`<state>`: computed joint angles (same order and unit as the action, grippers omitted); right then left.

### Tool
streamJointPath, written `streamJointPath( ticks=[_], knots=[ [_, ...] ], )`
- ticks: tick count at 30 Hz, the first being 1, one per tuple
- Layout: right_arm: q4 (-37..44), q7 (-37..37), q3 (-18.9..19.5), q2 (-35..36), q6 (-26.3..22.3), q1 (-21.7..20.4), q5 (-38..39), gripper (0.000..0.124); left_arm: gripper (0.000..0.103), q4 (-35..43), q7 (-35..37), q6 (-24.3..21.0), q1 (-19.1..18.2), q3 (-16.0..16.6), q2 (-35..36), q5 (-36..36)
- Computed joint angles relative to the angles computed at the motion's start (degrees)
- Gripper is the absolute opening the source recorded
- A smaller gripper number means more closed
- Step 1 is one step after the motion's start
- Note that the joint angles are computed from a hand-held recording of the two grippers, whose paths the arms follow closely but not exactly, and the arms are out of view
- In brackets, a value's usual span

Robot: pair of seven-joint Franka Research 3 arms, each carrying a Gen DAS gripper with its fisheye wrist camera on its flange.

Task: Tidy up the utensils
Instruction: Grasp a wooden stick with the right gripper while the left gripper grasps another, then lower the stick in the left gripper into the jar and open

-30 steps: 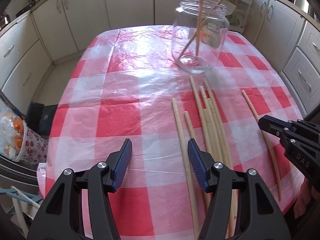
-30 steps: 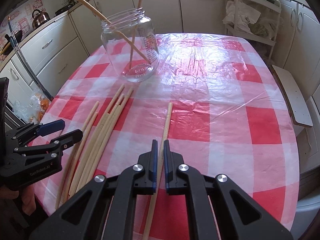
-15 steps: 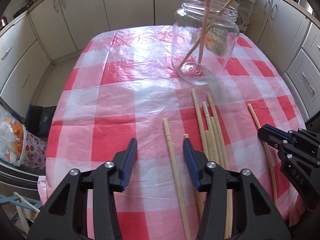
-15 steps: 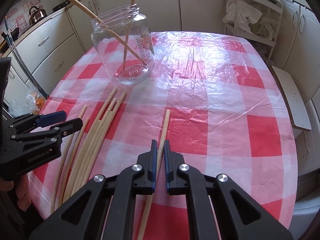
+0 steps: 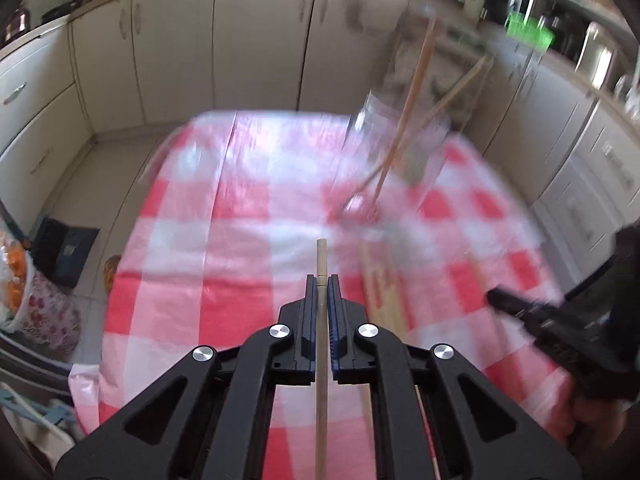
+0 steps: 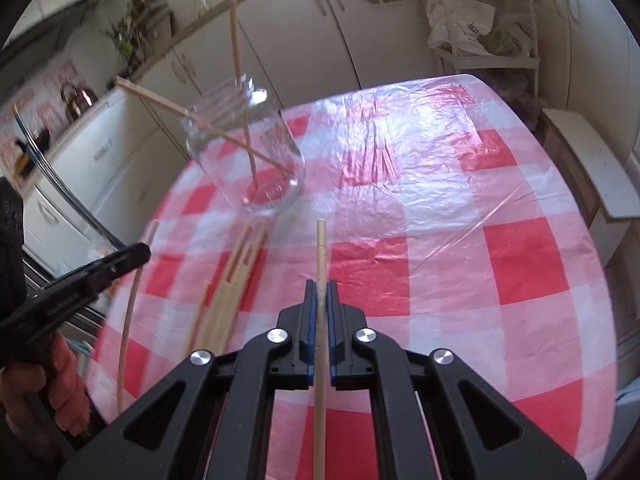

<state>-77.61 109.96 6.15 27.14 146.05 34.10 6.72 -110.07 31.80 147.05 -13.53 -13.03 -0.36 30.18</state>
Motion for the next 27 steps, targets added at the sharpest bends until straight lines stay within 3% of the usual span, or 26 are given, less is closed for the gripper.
streamJointPath(
  ticks=[3, 5, 6, 9, 14, 19, 27],
  knots=[
    [-4.09, -0.44, 1.14, -1.94, 7.05, -1.01, 2.78, 0.006, 0.005, -1.45, -10.97, 7.93, 1.29, 0.14, -2.94, 11.72],
    [-5.65, 0.16, 0.70, -2.90, 10.60, -0.70, 2.83, 0.006, 0.005, -0.36, -18.62, 10.75, 1.90, 0.45, -3.22, 20.06],
    [-6.38, 0.01, 0.94, -3.25, 12.58, -0.87, 3.42, 0.006, 0.005, 0.65, -26.37, 13.13, 3.82, -0.59, -3.43, 27.83],
    [-7.03, 0.76, 0.21, -3.63, 16.31, -0.32, 3.09, 0.006, 0.005, 5.29, -40.20, 13.35, 4.83, -1.26, -2.20, 42.96],
    [-6.94, 2.46, -1.27, -3.47, 19.93, 0.81, 1.34, 0.006, 0.005, 14.15, -54.71, 8.31, 2.72, -0.12, 2.80, 58.72],
    [-7.23, 0.20, 0.12, -3.19, 21.21, -0.03, 2.36, 0.006, 0.005, 20.43, -63.75, 4.28, 0.82, 2.81, 7.26, 64.50],
    [-6.47, -1.42, 0.81, -1.72, 22.55, -0.86, 5.45, 0.006, 0.005, 30.40, -64.20, 4.54, -1.32, 7.28, 15.92, 65.27]
  ],
)
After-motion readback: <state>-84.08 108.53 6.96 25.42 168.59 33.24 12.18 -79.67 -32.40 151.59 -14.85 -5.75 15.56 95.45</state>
